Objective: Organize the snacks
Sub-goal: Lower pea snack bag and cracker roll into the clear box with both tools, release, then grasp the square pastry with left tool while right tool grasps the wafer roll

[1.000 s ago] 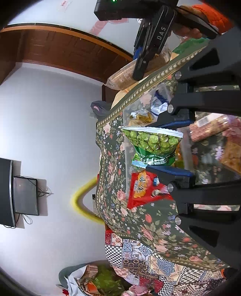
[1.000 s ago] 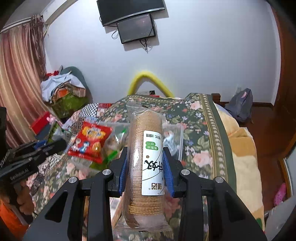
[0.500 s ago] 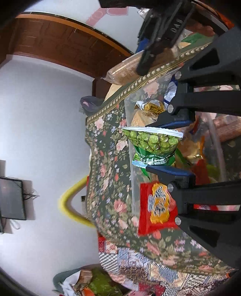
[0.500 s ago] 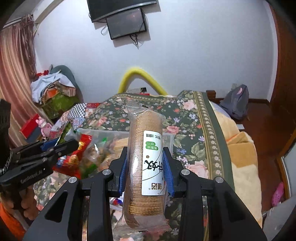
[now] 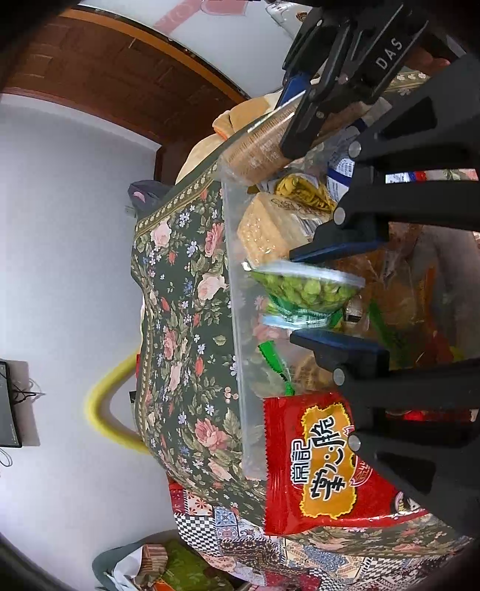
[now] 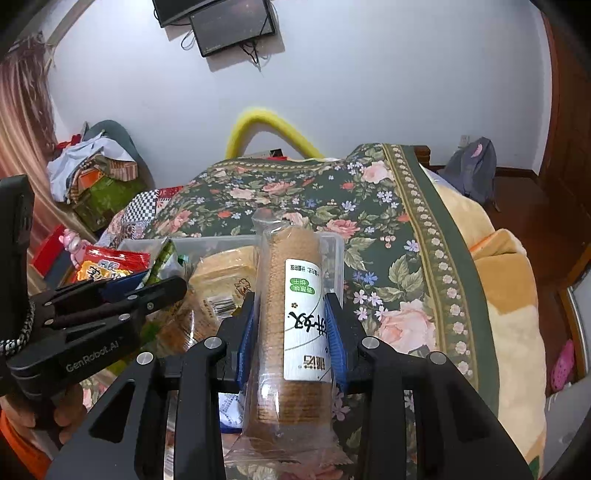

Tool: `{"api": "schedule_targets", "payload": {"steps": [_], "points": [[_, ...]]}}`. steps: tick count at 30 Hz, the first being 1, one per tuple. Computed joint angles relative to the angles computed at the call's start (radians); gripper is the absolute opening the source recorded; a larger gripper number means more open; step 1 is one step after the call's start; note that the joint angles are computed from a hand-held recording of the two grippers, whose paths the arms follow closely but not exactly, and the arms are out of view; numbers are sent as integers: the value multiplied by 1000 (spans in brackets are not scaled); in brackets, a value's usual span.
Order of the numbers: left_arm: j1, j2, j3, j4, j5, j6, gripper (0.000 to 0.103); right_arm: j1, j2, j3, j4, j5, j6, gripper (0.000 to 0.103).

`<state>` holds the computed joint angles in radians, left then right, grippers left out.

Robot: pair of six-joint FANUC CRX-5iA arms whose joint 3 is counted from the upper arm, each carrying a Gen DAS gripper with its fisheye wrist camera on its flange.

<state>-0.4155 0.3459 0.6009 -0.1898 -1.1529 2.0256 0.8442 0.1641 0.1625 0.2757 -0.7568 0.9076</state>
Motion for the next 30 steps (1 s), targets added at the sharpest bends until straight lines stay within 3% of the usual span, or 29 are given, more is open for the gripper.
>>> {"api": "schedule_targets", "payload": {"steps": [4,12,19,25,30], "points": [[3,-13,-11,5,-4,15,44,8,-8,-5,9,-8,5,36],[-19,-102,-68,-13,25,20,45,37,-64,-53,67,17,-18,39],[-76,-216,-130,-100,30,63,54,76,-146,-136,121,53,-47,43],[-108,-304,-208,-129,9,87,60,119,-200,-206,139,58,-73,45],[-103,-375,-320,-89,5,89,63,153,-223,-246,122,42,-80,45]]}}
